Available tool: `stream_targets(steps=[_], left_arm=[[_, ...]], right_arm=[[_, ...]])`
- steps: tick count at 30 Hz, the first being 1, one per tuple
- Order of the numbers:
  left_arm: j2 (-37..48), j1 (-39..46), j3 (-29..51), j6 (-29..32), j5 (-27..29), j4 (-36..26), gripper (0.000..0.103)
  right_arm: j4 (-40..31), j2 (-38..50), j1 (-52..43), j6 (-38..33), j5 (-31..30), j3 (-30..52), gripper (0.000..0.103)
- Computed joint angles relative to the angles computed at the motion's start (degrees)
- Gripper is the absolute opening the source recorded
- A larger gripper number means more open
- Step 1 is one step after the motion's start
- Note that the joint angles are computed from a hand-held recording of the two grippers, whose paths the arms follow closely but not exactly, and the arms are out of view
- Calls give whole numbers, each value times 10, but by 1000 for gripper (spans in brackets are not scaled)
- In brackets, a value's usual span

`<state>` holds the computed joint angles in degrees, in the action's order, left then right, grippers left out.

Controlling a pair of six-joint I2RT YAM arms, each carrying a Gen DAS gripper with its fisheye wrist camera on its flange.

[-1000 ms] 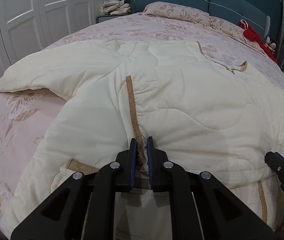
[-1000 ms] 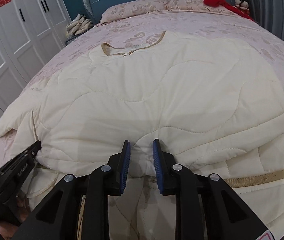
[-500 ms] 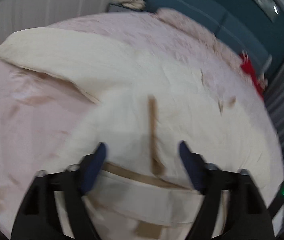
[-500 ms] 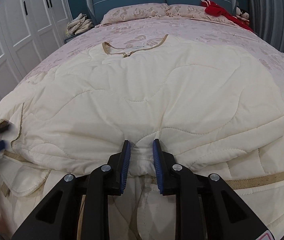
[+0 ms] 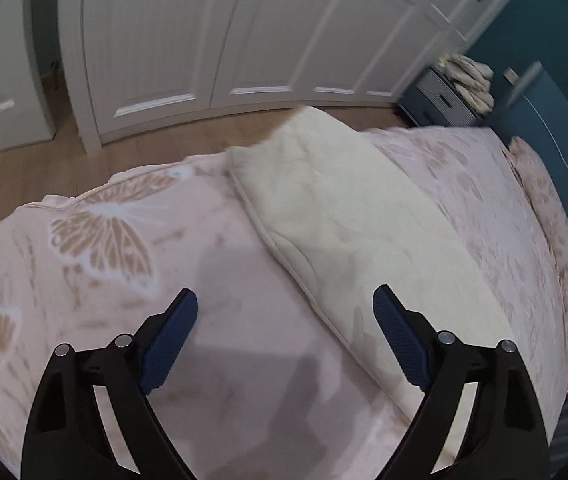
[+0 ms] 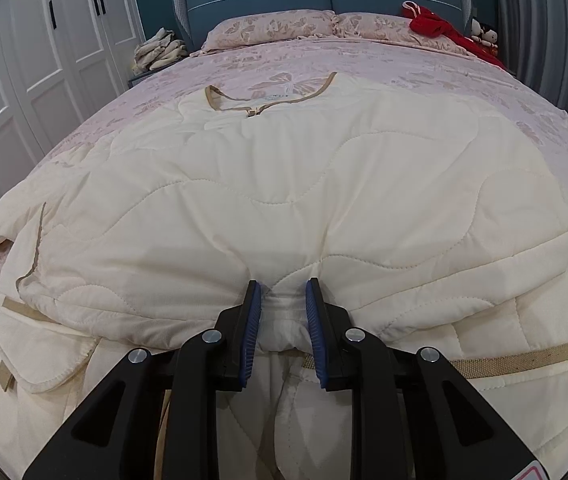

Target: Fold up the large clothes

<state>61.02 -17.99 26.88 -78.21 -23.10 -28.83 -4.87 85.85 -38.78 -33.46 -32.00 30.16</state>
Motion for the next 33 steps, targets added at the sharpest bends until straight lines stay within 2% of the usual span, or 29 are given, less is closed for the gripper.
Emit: stream_targets(steps=[1,3,4,5,6,7,8,10,13,15,17,21,23,26,28,29,31,33], left_arm=[[-3,19,-14,7,14,25,87],[7,22,-20,2,7,45,86],[26,23,-9,12,1,48,79],[46,20,2,24,0,51,70],[60,22,11,45,6,57,47],[65,27,22,67,21,59,34],[69,35,30,83,33,59,16],[77,15,67,95,9,37,9],[71,-64,153,125,-78,-24,7],[94,-137,248,150,-132,-74,6],[139,-222,368,179,-182,-114,6],[272,-345,592,245,-223,-142,6],[370,-393,721,266,-208,-152,6],[520,-442,896,268,-167,-186,7],[597,-465,970,268,-132,-182,13],[632,-473,1000,256,-107,-177,19],[685,-490,1015,203,-49,-142,52],[698,-503,977,157,-38,-93,59]], right_arm=[[4,-1,2,2,1,-2,21],[8,-1,4,4,3,-4,21],[9,-2,5,5,4,-5,21],[11,-2,6,6,5,-6,21],[15,-3,8,9,6,-9,21],[17,-4,9,10,7,-10,21],[19,-4,9,10,7,-11,21],[23,-4,11,12,8,-13,21],[24,-4,11,13,7,-13,21],[23,-2,11,13,6,-12,21],[23,-3,11,14,7,-12,21],[18,-7,13,17,8,-11,21],[-6,-11,10,17,4,0,21],[-105,-23,-31,0,-36,43,23],[-209,-24,-102,-40,-86,82,39],[-251,-22,-138,-71,-99,97,42],[-334,-3,-208,-156,-113,137,45],[-383,21,-251,-209,-112,172,48]])
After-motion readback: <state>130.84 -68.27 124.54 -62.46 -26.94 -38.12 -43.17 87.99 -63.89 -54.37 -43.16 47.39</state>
